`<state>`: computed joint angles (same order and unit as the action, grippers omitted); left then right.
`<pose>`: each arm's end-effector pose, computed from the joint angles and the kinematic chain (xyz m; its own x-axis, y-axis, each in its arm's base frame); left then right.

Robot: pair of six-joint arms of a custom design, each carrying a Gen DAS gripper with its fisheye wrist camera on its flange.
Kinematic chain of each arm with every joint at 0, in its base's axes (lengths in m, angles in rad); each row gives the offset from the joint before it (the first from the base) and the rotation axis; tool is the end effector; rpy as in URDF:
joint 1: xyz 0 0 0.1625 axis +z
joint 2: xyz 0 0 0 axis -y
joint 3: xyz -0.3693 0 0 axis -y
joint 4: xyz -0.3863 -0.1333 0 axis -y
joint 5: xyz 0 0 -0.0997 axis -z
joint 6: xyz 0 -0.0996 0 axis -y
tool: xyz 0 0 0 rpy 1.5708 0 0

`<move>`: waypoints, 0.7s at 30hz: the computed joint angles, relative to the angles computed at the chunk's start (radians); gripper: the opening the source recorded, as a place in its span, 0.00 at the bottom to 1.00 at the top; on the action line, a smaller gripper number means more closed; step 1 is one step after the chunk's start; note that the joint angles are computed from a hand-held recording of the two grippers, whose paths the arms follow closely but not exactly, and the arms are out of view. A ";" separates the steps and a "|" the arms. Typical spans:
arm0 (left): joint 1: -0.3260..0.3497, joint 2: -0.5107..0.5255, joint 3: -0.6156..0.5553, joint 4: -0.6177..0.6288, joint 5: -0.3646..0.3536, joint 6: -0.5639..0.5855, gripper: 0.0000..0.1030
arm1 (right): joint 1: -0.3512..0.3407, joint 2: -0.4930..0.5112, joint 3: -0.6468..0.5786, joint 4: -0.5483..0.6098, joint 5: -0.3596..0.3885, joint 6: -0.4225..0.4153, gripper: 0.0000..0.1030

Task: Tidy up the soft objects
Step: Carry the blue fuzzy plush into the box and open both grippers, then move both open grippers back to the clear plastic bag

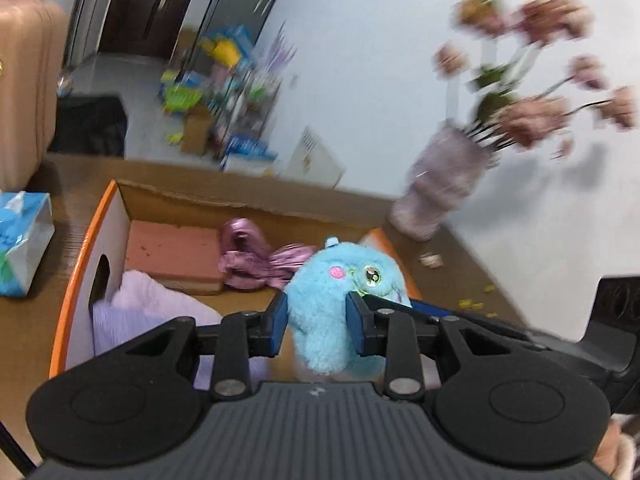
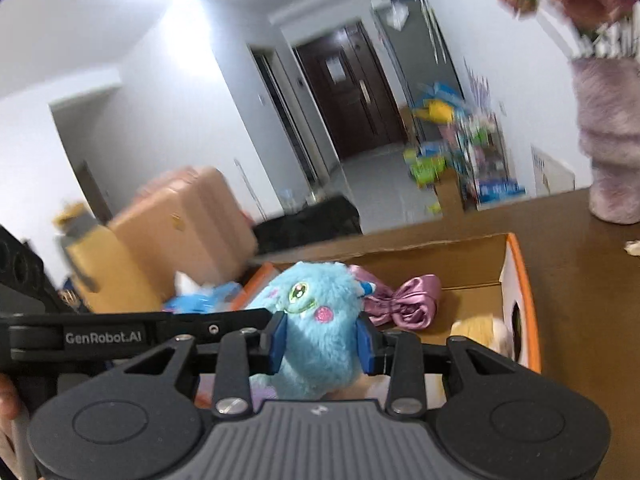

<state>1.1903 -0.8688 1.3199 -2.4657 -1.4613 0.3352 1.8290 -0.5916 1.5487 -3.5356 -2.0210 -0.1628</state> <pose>-0.1330 -0.7208 0.2295 -0.7777 0.5833 -0.2344 0.6261 0.6848 -0.3730 0.2550 -0.6133 0.0891 -0.9296 0.0406 0.3663 -0.2908 0.5297 -0.7968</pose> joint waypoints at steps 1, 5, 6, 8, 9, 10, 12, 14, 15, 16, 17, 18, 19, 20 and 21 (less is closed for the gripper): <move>0.007 0.044 -0.058 0.028 0.013 -0.008 0.29 | -0.019 0.015 -0.053 0.073 0.001 0.017 0.34; 0.017 0.207 -0.287 0.198 0.171 -0.061 0.28 | -0.076 0.075 -0.224 0.352 0.011 0.129 0.35; 0.014 0.213 -0.284 0.185 0.204 -0.044 0.29 | -0.077 0.094 -0.264 0.413 -0.013 0.146 0.36; 0.015 0.196 -0.233 0.107 0.218 0.046 0.31 | -0.067 0.131 -0.319 0.470 -0.065 0.108 0.40; 0.015 0.183 -0.205 0.070 0.224 0.079 0.36 | -0.061 0.136 -0.322 0.471 -0.078 0.090 0.41; 0.014 0.169 -0.182 0.040 0.225 0.105 0.40 | -0.057 0.136 -0.320 0.468 -0.084 0.073 0.44; 0.017 0.134 -0.126 -0.044 0.216 0.147 0.54 | -0.050 0.124 -0.286 0.405 -0.076 0.035 0.56; 0.010 0.096 -0.068 -0.124 0.228 0.175 0.57 | -0.040 0.111 -0.247 0.329 -0.083 0.005 0.65; 0.006 0.076 -0.041 -0.158 0.230 0.187 0.61 | -0.026 0.105 -0.228 0.290 -0.113 -0.023 0.65; 0.003 0.056 -0.021 -0.179 0.222 0.193 0.63 | -0.011 0.102 -0.207 0.238 -0.140 -0.058 0.65; 0.001 0.023 0.015 -0.204 0.215 0.200 0.65 | 0.007 0.100 -0.183 0.171 -0.167 -0.105 0.65; 0.000 -0.006 0.052 -0.241 0.210 0.211 0.66 | 0.030 0.095 -0.148 0.085 -0.189 -0.160 0.65; -0.001 -0.053 0.115 -0.305 0.201 0.226 0.68 | 0.042 0.086 -0.127 0.038 -0.190 -0.192 0.66; -0.001 -0.091 0.169 -0.363 0.196 0.243 0.74 | 0.059 0.072 -0.085 -0.028 -0.186 -0.221 0.70; 0.002 -0.132 0.223 -0.416 0.186 0.262 0.78 | 0.075 0.057 -0.043 -0.087 -0.177 -0.242 0.73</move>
